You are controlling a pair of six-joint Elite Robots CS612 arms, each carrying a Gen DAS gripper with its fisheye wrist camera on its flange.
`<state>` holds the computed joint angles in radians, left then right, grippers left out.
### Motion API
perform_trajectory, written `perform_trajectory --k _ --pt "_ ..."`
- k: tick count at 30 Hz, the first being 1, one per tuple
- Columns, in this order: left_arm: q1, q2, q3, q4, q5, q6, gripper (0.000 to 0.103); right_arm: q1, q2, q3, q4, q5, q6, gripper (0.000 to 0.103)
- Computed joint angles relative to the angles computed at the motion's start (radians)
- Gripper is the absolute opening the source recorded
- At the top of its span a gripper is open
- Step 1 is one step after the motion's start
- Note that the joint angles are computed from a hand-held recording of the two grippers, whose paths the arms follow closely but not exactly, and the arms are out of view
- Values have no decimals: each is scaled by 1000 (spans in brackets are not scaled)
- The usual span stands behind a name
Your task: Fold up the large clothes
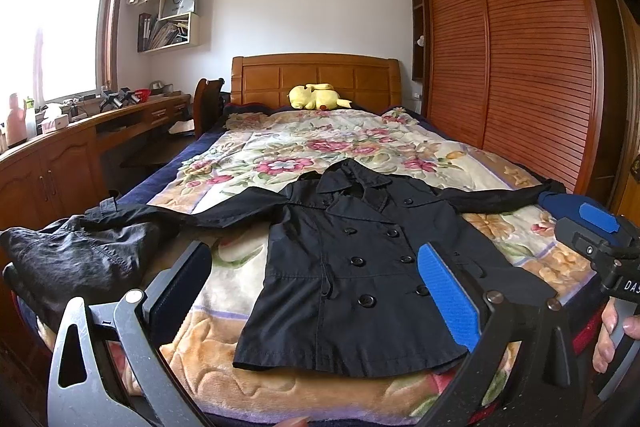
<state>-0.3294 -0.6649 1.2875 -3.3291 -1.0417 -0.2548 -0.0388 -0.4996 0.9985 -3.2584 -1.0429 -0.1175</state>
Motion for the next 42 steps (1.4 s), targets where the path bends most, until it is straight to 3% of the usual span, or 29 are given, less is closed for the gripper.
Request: perform_trajectory --k 30,42 --pt "3 5 0 -11 -3 3 103 -1 -2 3 1 17 2 103" --pt "20 18 -4 48 -4 -44 103 6 20 -38 85 32 -37 103"
